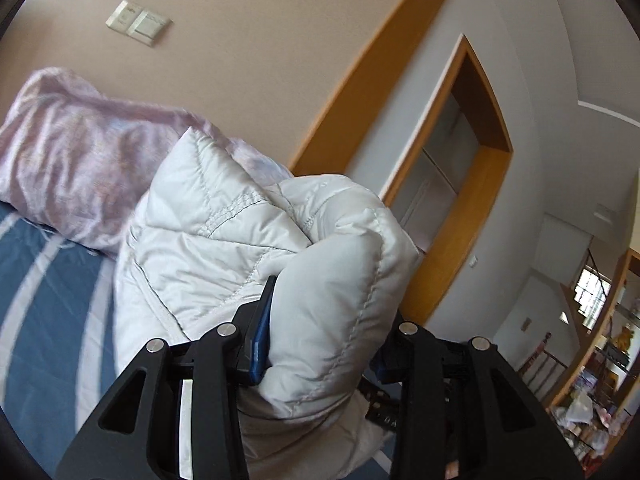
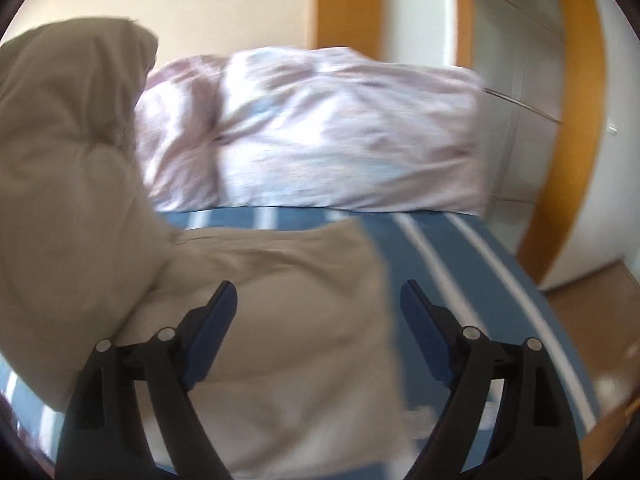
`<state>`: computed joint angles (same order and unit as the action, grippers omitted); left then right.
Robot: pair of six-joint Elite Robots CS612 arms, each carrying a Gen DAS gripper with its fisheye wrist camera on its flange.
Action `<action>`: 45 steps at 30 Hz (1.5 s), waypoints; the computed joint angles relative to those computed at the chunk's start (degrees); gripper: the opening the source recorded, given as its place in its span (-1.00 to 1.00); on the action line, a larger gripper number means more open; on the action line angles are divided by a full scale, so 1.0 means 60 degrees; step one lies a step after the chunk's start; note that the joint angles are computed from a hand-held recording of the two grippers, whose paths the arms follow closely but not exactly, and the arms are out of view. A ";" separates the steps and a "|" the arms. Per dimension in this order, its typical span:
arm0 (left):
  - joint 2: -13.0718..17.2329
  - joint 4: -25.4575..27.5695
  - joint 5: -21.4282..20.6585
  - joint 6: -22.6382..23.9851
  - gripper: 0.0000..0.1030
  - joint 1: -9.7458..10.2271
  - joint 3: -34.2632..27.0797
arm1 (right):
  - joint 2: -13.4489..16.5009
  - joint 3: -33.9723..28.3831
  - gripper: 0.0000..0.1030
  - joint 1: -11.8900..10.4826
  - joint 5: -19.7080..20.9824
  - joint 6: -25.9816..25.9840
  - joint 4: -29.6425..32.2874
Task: Fold large clothes
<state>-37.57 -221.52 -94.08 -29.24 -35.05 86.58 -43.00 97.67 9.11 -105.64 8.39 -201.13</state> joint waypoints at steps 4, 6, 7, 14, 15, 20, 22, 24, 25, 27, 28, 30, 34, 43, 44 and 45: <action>0.0293 0.0754 -0.0737 0.0099 -0.25 -0.0132 -0.0579 | -0.0212 0.0410 0.63 -0.0402 -0.0043 0.0625 -0.0080; 0.0461 0.1241 -0.1025 0.0260 -0.25 -0.0220 -0.0892 | -0.0311 0.0564 0.63 -0.0629 0.0194 0.0975 -0.0093; 0.0519 0.1428 -0.1114 0.0319 -0.25 -0.0244 -0.1001 | -0.0371 0.0657 0.63 -0.0747 0.0357 0.1159 -0.0111; 0.0923 0.3262 -0.1459 0.1292 -0.24 -0.0543 -0.1792 | -0.0736 0.1014 0.63 -0.1576 0.3135 0.1970 -0.0381; 0.0944 0.3410 -0.1369 0.1492 -0.24 -0.0603 -0.1841 | -0.0760 0.0997 0.63 -0.1708 0.3788 0.2081 -0.0367; 0.1111 0.3945 -0.0970 0.2546 -0.21 -0.0828 -0.2088 | -0.0664 0.0380 0.63 -0.2103 0.6772 0.1984 0.0349; 0.1120 0.4049 -0.0750 0.2978 -0.19 -0.0947 -0.2083 | -0.0615 0.0103 0.63 -0.2066 0.7104 0.1699 0.0829; 0.1177 0.4212 -0.0446 0.3510 -0.17 -0.1074 -0.2147 | -0.0578 -0.0156 0.59 -0.2012 0.7241 0.1334 0.1408; 0.1205 0.4299 -0.0261 0.3845 -0.16 -0.1153 -0.2167 | -0.0548 -0.0268 0.58 -0.1980 0.7236 0.1212 0.1659; 0.1245 0.4392 -0.0007 0.4355 -0.14 -0.1278 -0.2167 | -0.0440 -0.0556 0.51 -0.1936 0.7247 0.1027 0.2247; 0.1282 0.4460 0.0078 0.4572 -0.13 -0.1324 -0.2202 | -0.0382 -0.0670 0.51 -0.1938 0.7316 0.0982 0.2491; 0.1337 0.4582 0.0230 0.4894 -0.12 -0.1405 -0.2247 | -0.0212 -0.1002 0.46 -0.1925 0.7368 0.0942 0.3112; 0.1428 0.4834 0.0460 0.5431 -0.10 -0.1523 -0.2347 | 0.0048 -0.1423 0.38 -0.1978 0.7743 0.0796 0.3992; 0.1346 0.4594 0.1201 0.6299 -0.08 -0.1769 -0.1959 | 0.0373 -0.1686 -0.65 -0.2087 0.8261 0.1210 0.4406; 0.1200 0.4521 0.1202 0.6366 -0.08 -0.1781 -0.1724 | 0.0389 -0.1662 -0.69 -0.2093 0.8246 0.1294 0.4339; 0.1075 0.4439 0.1154 0.6432 -0.08 -0.1772 -0.1526 | 0.0394 -0.1627 -0.71 -0.2091 0.8159 0.1344 0.4268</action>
<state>-31.12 -194.89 -87.16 9.35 -45.68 77.42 -40.64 87.90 -3.43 -56.68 16.45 -175.52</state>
